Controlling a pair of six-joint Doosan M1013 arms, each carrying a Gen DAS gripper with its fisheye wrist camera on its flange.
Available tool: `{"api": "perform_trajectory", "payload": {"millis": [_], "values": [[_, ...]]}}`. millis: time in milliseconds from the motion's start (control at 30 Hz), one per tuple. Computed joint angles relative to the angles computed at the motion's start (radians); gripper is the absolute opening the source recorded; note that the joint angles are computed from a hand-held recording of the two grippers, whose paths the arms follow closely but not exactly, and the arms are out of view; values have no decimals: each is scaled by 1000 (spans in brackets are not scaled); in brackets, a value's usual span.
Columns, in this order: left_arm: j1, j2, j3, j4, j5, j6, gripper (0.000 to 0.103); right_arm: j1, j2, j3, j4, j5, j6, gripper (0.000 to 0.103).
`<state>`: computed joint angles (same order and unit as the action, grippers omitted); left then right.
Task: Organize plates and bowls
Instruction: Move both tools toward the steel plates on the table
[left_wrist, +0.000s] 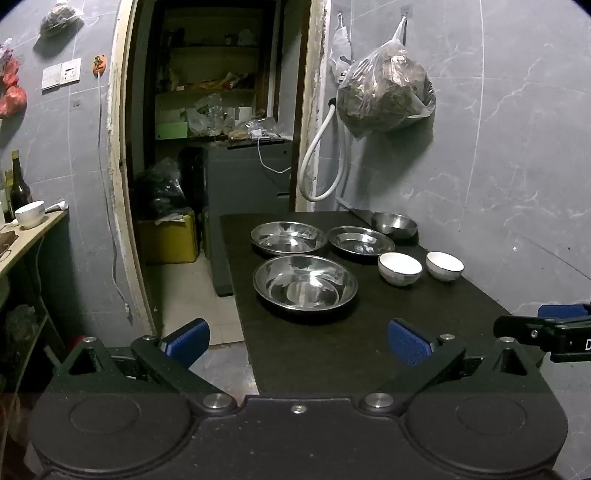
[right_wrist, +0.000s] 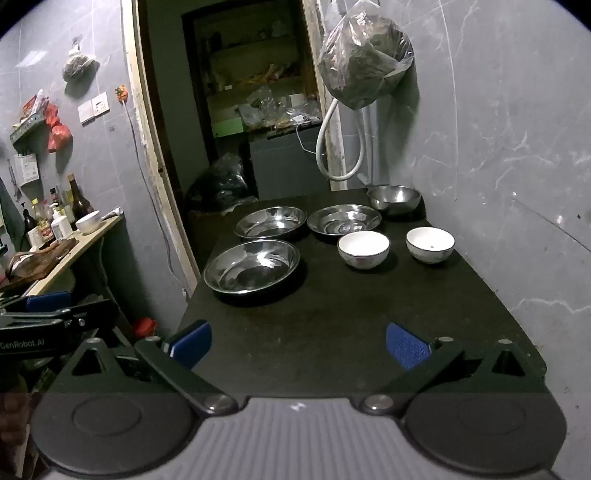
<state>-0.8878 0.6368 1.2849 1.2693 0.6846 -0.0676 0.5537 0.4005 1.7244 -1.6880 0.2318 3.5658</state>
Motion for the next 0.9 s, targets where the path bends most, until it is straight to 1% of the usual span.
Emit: {"api": "perform_trajectory", "payload": {"millis": [33, 300, 333, 400, 700, 767, 900], "values": [[0, 0, 1, 0, -1, 2, 102, 0, -1, 2, -17, 1, 14, 103], [-1, 2, -9, -13, -3, 30, 102, 0, -2, 4, -25, -2, 24, 103], [2, -3, 1, -9, -9, 25, 102, -3, -7, 11, -56, -6, 59, 103], [3, -5, 3, -14, -10, 32, 102, -3, -5, 9, -47, -6, 49, 103], [2, 2, -3, -26, -8, 48, 102, -1, -1, 9, -79, -3, 83, 103], [3, 3, -4, -39, -13, 58, 102, -3, 0, 10, -67, -8, 73, 103], [6, 7, -13, -70, -19, 94, 102, -7, 5, 2, 19, -19, -6, 103]]}}
